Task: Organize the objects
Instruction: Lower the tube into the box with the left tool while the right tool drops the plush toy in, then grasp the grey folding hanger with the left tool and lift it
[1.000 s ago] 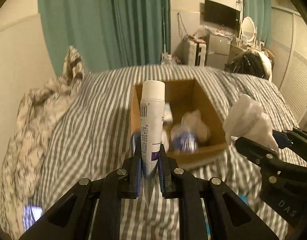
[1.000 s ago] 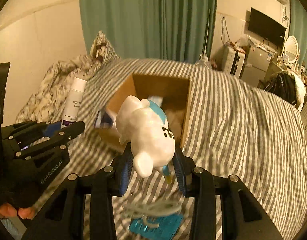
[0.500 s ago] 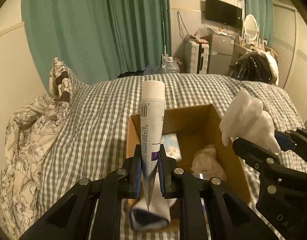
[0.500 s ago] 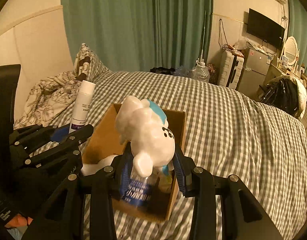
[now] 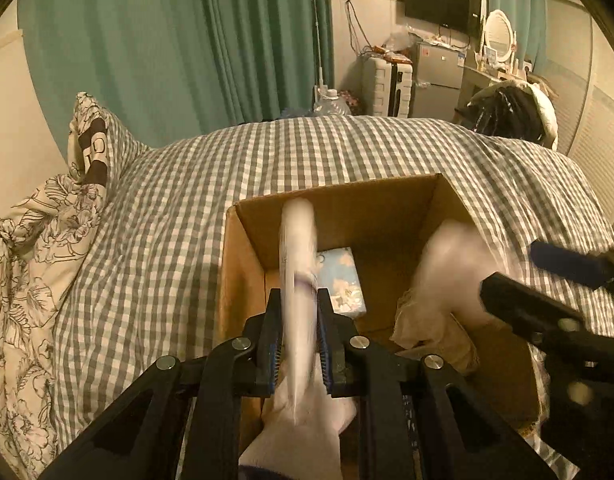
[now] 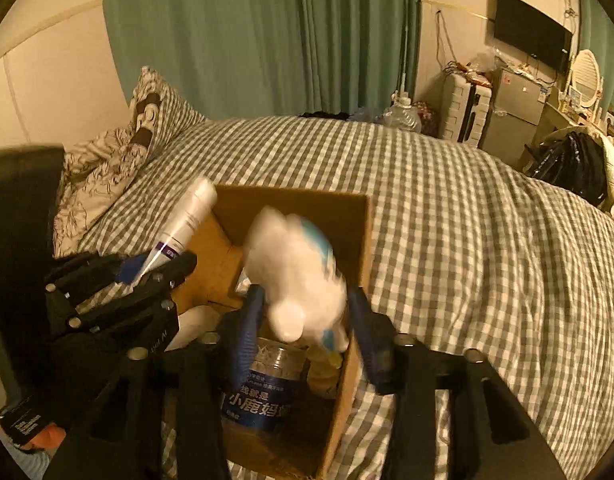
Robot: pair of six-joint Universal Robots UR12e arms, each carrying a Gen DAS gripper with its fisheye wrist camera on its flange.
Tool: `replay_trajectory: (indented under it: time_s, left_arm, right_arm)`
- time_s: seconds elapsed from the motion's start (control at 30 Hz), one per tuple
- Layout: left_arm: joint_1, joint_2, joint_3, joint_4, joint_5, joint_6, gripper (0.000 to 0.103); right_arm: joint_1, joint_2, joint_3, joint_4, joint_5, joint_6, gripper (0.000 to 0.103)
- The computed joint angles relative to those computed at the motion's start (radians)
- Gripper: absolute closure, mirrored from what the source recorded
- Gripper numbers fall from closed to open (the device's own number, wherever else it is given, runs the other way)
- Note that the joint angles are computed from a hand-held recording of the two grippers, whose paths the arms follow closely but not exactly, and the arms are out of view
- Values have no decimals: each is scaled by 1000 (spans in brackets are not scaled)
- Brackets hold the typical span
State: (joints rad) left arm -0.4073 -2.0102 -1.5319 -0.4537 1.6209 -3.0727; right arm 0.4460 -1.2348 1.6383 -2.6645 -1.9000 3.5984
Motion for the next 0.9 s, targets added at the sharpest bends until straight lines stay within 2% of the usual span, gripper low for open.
replay_trajectory:
  time_s: [0.03, 0.1, 0.13, 0.17, 0.3, 0.33, 0.57, 0.7, 0.9]
  left_arm:
    - [-1, 3, -2, -1, 5, 1, 78]
    - [-5, 16, -10, 2, 24, 1, 50]
    - [-6, 25, -18, 18, 31, -5, 30]
    - [-7, 35, -29, 38, 36, -12, 22]
    - [-6, 79, -60, 63, 33, -20, 15]
    - [-7, 90, -67, 66, 39, -25, 11]
    - [-4, 187, -148, 112, 13, -50, 2]
    - [-3, 233, -198, 140, 3, -51, 2]
    - [1, 291, -289, 154, -12, -71, 2]
  right_arm:
    - [1, -7, 4, -10, -5, 1, 41]
    - [8, -27, 15, -27, -24, -1, 38]
    - [12, -35, 18, -29, -34, -3, 38]
    - [18, -43, 20, -29, -47, -4, 35]
    - [40, -84, 35, -20, -101, -6, 31]
    - [47, -96, 38, -13, -115, -1, 30]
    - [91, -170, 75, 6, -195, -6, 19]
    - [127, -206, 102, 41, -245, 19, 15]
    - [164, -235, 154, 76, -259, 80, 14]
